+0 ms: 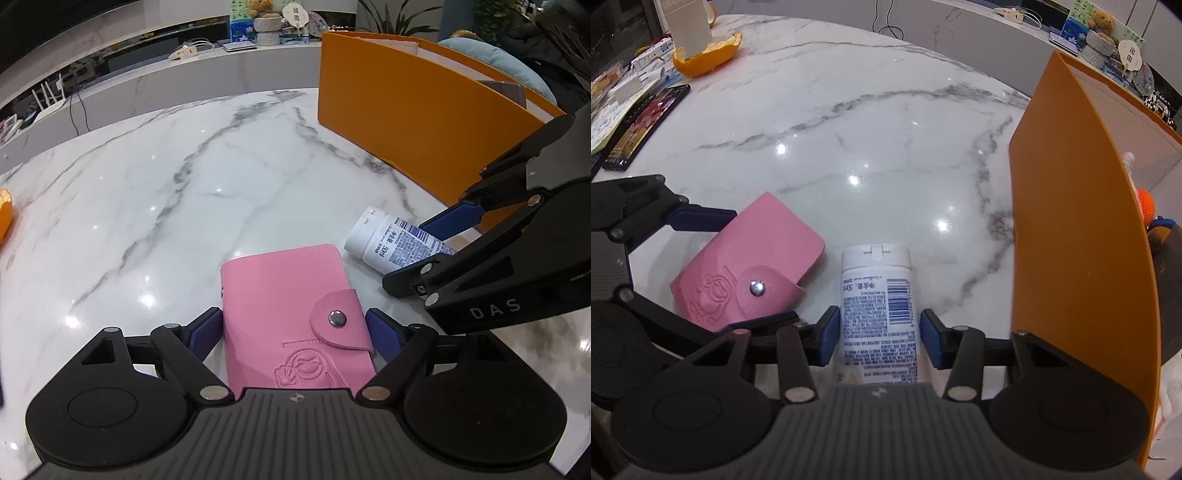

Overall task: Organize objects
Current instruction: 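Lift the pink wallet with the left tool while the right tool carries the lotion tube to the orange box, then open the right tool to drop the lotion tube into the orange box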

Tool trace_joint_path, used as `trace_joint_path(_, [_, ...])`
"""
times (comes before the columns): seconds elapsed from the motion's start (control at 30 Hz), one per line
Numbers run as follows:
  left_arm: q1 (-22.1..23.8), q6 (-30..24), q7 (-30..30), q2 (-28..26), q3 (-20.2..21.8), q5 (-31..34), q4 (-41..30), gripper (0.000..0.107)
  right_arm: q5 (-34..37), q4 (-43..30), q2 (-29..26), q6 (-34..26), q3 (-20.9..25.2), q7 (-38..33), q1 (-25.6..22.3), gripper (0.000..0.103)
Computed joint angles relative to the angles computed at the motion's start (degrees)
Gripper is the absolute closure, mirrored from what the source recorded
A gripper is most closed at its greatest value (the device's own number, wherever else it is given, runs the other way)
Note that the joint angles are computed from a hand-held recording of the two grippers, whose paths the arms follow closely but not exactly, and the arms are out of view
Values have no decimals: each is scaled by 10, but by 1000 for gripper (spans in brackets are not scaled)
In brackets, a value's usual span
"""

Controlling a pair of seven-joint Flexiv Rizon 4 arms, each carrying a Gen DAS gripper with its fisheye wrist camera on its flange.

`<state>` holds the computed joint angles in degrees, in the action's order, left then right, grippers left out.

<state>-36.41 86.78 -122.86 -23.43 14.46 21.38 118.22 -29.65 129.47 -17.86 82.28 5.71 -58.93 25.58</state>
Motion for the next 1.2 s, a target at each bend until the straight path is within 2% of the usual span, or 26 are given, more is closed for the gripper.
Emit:
trace_joint_path(0.17, [20,13,10,10,-22,-19,20,11,-4,7,9,8,-5,8,1,54])
trace_joint_path(0.43, [5,27,13,24,-10,-30,19,11,-26,20,41,44,-24,38,0,55])
trace_joint_path(0.47, [1,28,12,26,-7,-29,14,11,-22,20,46,51,-21,38,-5,61])
trace_joint_path(0.5, [0,28,13,28,-6,-28,9,11,1,14,49,47,-1,26,-21,91])
trace_joint_path(0.53, [2,29,17,30,-8,-28,5,11,9,13,55,52,1,27,-26,95])
trace_joint_path(0.57, [3,26,23,31,-11,-28,-1,11,1,17,61,62,-10,37,-21,95])
trace_joint_path(0.67, [-3,2,27,34,-7,-17,-21,11,38,8,66,60,18,11,-48,95])
trace_joint_path(0.77, [4,2,10,36,-8,-4,-21,11,45,6,64,58,13,10,-48,95])
trace_joint_path(0.87, [20,4,2,38,-19,-5,-11,11,69,-3,54,41,29,-7,-58,91])
trace_joint_path(0.93, [32,4,8,38,-33,-11,-4,11,76,-12,47,10,38,-23,-58,78])
trace_joint_path(0.97, [35,6,9,38,-37,-12,0,11,94,-17,43,-2,55,-48,-67,76])
trace_joint_path(1.0, [36,10,10,37,-39,-14,2,11,103,-19,41,-14,63,-62,-67,67])
trace_joint_path(1.03, [36,13,9,38,-40,-15,5,11,102,-19,40,-23,61,-66,-61,64])
trace_joint_path(1.1, [41,24,13,38,-46,-23,14,11,58,-7,44,-37,31,-36,-30,52])
trace_joint_path(1.2, [37,27,24,40,-47,-28,24,11,-48,22,53,-43,-18,48,5,51])
